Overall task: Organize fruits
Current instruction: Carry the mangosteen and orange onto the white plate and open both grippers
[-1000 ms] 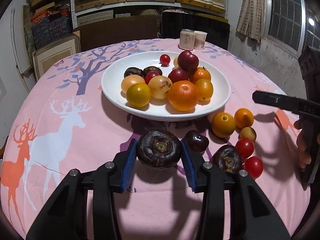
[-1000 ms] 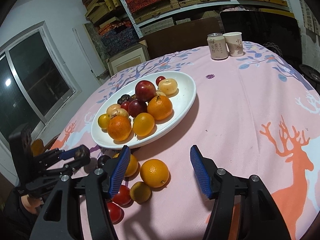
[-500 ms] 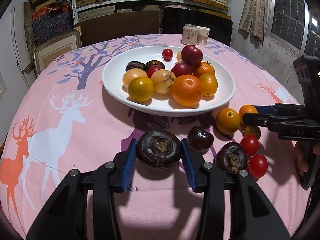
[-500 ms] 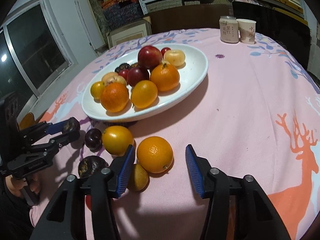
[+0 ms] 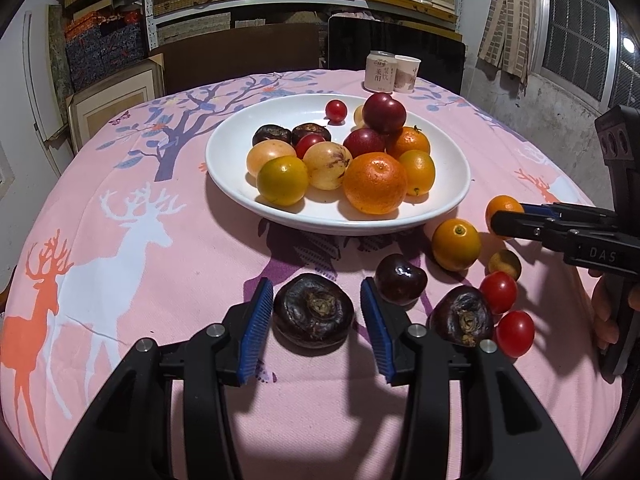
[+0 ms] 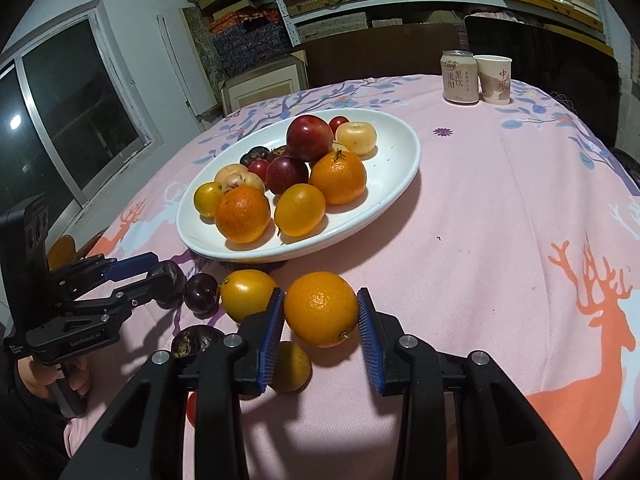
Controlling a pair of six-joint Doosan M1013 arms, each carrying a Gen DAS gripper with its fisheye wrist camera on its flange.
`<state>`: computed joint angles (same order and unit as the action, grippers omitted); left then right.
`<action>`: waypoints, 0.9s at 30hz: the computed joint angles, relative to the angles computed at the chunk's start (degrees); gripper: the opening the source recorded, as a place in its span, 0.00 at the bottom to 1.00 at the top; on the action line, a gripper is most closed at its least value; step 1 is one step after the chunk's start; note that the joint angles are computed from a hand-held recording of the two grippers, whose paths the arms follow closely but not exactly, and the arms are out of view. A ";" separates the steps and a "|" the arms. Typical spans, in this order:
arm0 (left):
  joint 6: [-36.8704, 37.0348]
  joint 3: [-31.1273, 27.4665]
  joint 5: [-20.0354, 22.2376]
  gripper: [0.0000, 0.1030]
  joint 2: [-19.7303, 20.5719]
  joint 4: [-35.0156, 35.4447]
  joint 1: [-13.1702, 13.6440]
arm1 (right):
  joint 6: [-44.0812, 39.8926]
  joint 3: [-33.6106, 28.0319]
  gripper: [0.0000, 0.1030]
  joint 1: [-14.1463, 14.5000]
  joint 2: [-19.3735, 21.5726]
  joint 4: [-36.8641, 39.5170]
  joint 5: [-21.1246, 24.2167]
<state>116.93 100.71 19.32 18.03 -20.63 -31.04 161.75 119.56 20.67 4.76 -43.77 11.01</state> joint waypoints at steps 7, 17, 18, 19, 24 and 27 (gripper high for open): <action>-6.30 -2.30 5.23 0.49 1.79 6.00 -0.09 | -0.90 -0.18 0.36 0.07 -0.01 0.70 0.31; -2.44 0.27 0.17 0.40 0.02 5.37 -1.14 | 3.39 0.09 0.36 0.07 -0.21 -3.02 0.20; -2.53 0.34 -0.06 0.41 -0.03 5.49 -1.16 | 4.13 0.14 0.36 0.09 -0.23 -3.75 0.11; -2.37 0.37 -0.18 0.41 -0.08 5.10 -1.09 | 4.88 0.20 0.36 0.09 -0.28 -4.48 0.01; -2.01 0.73 -1.12 0.41 -0.56 3.55 -0.84 | 12.94 0.64 0.36 0.35 -0.71 -12.39 -0.03; 1.19 0.91 -1.17 0.41 -1.17 -0.41 -0.54 | 23.04 1.16 0.36 0.52 -1.23 -22.10 -0.31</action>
